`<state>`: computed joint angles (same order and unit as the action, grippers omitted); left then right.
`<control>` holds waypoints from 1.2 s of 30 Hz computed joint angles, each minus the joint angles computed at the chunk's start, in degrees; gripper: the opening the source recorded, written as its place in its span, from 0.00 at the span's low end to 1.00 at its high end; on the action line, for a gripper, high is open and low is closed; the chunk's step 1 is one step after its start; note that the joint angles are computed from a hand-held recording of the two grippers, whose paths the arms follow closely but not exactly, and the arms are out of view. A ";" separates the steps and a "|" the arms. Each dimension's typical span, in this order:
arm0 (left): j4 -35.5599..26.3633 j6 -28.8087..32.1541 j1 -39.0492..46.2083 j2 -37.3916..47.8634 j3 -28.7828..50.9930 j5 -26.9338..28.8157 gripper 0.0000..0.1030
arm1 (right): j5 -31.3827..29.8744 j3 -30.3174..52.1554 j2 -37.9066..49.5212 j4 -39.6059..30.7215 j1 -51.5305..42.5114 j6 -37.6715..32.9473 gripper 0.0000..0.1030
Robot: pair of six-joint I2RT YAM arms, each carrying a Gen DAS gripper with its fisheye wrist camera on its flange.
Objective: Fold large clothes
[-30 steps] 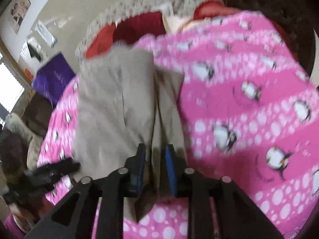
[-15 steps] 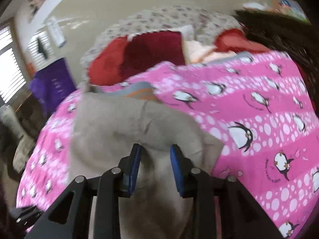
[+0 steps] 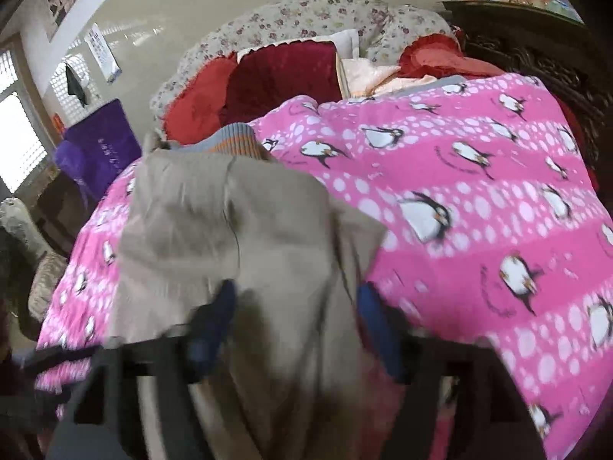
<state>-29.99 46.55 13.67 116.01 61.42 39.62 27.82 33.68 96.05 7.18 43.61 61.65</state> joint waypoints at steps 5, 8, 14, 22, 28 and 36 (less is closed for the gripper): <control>-10.89 -0.75 0.13 11.13 12.84 1.32 0.54 | -4.50 -6.56 -2.02 4.86 -0.11 2.37 0.84; -14.31 -2.62 -0.55 16.68 17.42 1.85 0.63 | -10.11 -9.24 1.60 15.02 -3.48 1.11 0.85; -20.18 -3.28 -1.63 23.20 24.00 4.90 0.53 | -23.32 -6.78 13.07 29.22 -10.16 -2.17 0.67; -36.13 18.94 7.39 12.66 21.95 5.48 0.15 | -19.61 -4.81 0.76 18.39 -1.93 -1.26 0.29; -33.89 25.84 18.03 7.07 14.89 -6.04 0.19 | -17.54 -8.24 3.34 29.44 11.16 8.24 0.31; -13.28 23.30 21.41 -0.95 0.05 -9.57 0.34 | -3.62 -7.89 0.87 16.87 21.26 22.31 0.59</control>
<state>-43.27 69.85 35.08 115.06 61.47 30.05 24.20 25.79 96.92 24.05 64.87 83.96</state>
